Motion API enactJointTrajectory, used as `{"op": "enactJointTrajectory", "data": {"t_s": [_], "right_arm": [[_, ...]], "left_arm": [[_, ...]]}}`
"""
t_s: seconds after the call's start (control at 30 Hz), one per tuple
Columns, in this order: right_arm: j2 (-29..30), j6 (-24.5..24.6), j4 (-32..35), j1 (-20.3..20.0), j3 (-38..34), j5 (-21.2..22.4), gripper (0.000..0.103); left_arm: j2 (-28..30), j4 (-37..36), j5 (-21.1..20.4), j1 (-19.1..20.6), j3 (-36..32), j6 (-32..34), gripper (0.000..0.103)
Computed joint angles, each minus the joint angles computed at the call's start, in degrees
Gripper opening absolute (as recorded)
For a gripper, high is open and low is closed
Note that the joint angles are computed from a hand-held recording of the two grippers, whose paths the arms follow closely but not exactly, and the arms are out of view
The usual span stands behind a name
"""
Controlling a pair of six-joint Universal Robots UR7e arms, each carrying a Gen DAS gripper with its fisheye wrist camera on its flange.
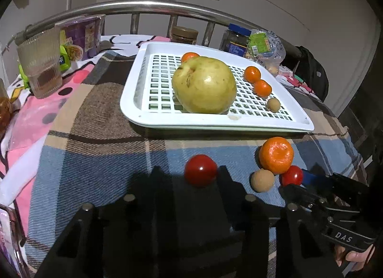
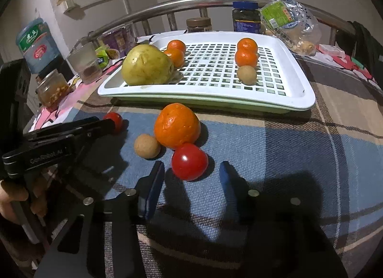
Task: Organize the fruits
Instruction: 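Grasp a red cherry tomato with the left gripper while the right gripper grasps another, then carry both tomatoes over the white tray and open both grippers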
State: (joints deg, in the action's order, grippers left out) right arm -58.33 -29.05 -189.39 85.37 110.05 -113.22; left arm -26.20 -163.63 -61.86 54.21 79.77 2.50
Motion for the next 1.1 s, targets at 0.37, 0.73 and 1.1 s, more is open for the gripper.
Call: {"op": "enactJointTrajectory", "data": {"t_s": [0.37, 0.73, 1.1], "right_arm": [[0.09, 0.01, -0.25, -0.23, 0.09, 1.09, 0.029], [-3.49, 2.45, 0.25, -1.14, 2.64, 5.4, 0.029], [-6.93, 2.53, -0.13, -0.58, 1.59, 7.0, 0.029]], "left_arm": [[-0.09, 0.38, -1.57, 0.12, 0.06, 0.74, 0.029], [-2.82, -4.17, -1.6, -1.29, 3.95, 2.19, 0.029], [-3.1, -6.22, -1.15, -2.75, -0.21, 3.94, 0.029]]}}
